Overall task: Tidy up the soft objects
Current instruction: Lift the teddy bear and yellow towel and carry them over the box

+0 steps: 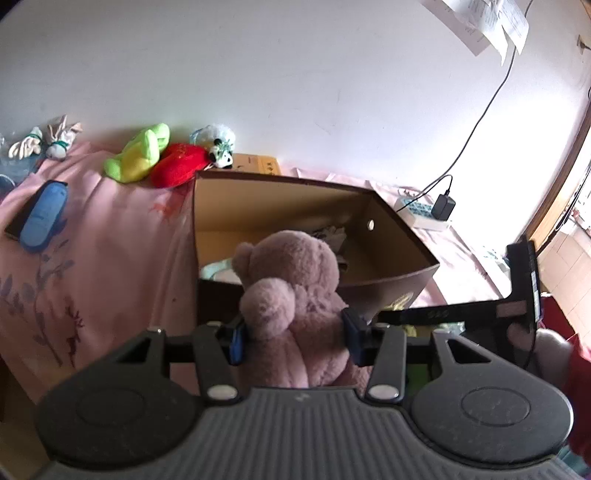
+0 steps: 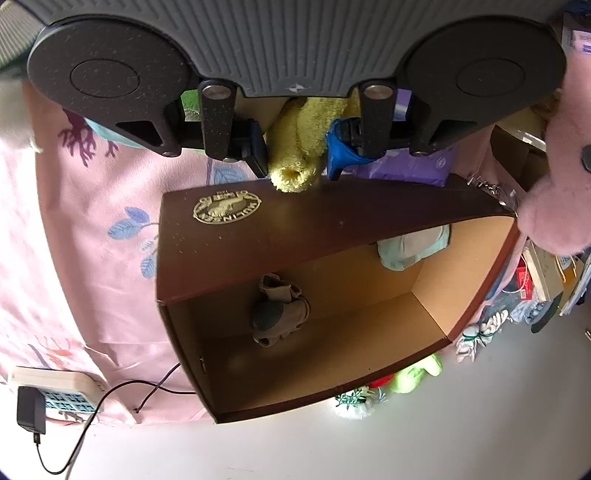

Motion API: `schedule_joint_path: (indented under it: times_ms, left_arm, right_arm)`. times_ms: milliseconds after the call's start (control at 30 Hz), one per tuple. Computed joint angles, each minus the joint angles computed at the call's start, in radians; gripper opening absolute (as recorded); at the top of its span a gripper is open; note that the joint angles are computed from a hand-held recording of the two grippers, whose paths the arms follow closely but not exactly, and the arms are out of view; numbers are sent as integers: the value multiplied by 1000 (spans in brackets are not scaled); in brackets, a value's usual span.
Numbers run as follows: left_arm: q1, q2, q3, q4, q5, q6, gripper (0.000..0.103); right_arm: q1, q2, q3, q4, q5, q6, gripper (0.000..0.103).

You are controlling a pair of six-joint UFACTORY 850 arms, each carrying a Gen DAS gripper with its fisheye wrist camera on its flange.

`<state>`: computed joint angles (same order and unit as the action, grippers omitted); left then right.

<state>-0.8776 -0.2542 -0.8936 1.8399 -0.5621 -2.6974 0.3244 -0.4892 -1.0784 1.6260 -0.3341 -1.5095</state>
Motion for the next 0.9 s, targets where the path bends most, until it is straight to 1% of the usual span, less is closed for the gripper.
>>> schedule_joint_path:
  times_ms: [67, 100, 133, 200, 267, 333, 400, 500, 567, 633, 700, 800, 900]
  left_arm:
    - [10, -10, -13, 11, 6, 0, 48]
    - [14, -15, -19, 14, 10, 1, 48]
    - [19, -20, -24, 21, 15, -3, 48]
    - [27, -27, -32, 29, 26, -4, 48]
    - [33, -31, -40, 27, 31, 10, 48]
    - [38, -31, -43, 42, 34, 0, 48]
    - [45, -33, -49, 63, 36, -12, 48]
    - [56, -43, -66, 77, 43, -10, 48]
    - [65, -47, -76, 96, 49, -22, 48]
    - [75, -52, -86, 114, 51, -33, 48]
    - [86, -60, -101, 122, 51, -32, 48]
    - [103, -68, -122, 145, 48, -39, 48]
    - [121, -93, -161, 135, 43, -14, 48]
  right_arm:
    - [0, 2, 1, -13, -10, -3, 19]
    - [-2, 8, 11, 26, -26, -52, 15]
    - [-6, 23, 33, 106, -45, -143, 13]
    - [-4, 55, 75, 255, -46, -339, 4]
    - [1, 91, 123, 387, -62, -526, 0]
    - [-3, 116, 156, 456, -99, -633, 0]
    - [-5, 134, 184, 493, -129, -700, 0]
    - [0, 161, 216, 573, -135, -789, 0]
    - [-10, 174, 229, 619, -155, -810, 0]
    - [-25, 185, 233, 622, -186, -778, 0]
    - [-43, 197, 236, 618, -230, -740, 0]
    - [-70, 204, 221, 634, -324, -692, 0]
    - [-73, 188, 183, 705, -363, -688, 0]
